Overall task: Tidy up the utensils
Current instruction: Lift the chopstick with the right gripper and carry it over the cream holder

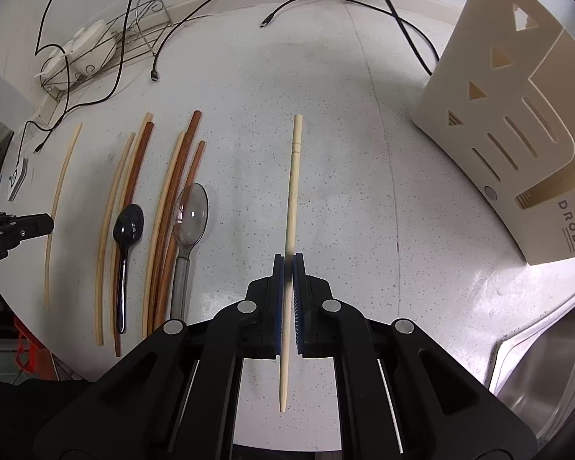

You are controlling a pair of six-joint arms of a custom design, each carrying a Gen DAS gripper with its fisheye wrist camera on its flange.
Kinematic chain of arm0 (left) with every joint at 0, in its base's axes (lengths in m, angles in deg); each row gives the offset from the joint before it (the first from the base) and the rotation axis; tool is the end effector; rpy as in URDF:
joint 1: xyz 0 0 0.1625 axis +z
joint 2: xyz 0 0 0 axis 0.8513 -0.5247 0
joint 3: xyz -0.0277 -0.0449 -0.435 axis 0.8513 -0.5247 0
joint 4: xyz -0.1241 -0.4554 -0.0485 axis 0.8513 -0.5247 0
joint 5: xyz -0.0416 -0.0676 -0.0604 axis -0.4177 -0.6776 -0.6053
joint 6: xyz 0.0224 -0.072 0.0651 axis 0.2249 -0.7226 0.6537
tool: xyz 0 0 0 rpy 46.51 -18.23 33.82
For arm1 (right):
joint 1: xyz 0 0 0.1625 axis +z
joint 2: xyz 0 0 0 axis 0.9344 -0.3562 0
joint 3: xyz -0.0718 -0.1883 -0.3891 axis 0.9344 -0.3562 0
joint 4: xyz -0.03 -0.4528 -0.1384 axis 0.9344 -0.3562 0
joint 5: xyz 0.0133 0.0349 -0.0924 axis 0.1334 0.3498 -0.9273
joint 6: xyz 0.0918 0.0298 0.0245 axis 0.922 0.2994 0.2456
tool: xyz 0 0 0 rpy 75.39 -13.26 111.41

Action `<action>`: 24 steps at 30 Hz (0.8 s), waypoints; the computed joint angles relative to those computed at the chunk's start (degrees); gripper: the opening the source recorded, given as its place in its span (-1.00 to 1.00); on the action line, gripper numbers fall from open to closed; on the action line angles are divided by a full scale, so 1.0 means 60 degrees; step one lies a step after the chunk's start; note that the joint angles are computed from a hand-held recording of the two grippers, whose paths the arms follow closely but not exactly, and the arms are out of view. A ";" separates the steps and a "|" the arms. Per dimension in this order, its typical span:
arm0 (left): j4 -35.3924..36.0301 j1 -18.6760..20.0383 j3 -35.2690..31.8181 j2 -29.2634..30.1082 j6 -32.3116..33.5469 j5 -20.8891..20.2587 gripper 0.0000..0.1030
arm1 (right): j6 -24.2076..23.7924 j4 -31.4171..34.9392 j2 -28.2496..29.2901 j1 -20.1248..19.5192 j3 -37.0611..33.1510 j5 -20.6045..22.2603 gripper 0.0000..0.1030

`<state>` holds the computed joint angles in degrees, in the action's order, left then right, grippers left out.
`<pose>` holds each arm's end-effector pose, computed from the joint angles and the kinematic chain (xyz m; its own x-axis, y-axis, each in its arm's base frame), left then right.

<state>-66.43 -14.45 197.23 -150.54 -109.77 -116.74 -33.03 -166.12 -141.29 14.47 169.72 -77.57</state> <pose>-0.2436 -0.4854 0.0909 -0.8501 -0.0091 -0.5266 0.0767 0.9871 -0.1408 0.0261 -0.5356 0.2283 -0.7444 -0.2851 0.6039 -0.4221 0.9016 -0.0947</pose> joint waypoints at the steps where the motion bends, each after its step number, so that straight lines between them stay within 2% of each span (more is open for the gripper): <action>1: -0.0119 -0.0024 -0.0059 0.0133 0.0064 0.0016 -0.92 | 0.0114 -0.0115 0.0094 0.0091 0.0006 0.0010 -0.92; 12: -0.1188 -0.0617 -0.0892 0.1061 0.1286 0.0254 -0.92 | 0.0445 -0.0824 -0.0575 0.0154 0.0216 0.0670 -0.92; 24: -0.3270 -0.0993 -0.1745 0.2186 0.3319 0.0094 -0.92 | 0.0499 -0.2224 -0.1416 -0.0075 0.0608 0.1189 -0.92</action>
<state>-86.05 -20.40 186.76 -137.42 -89.85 -116.18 -30.03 -179.47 -149.78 14.02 173.36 -70.43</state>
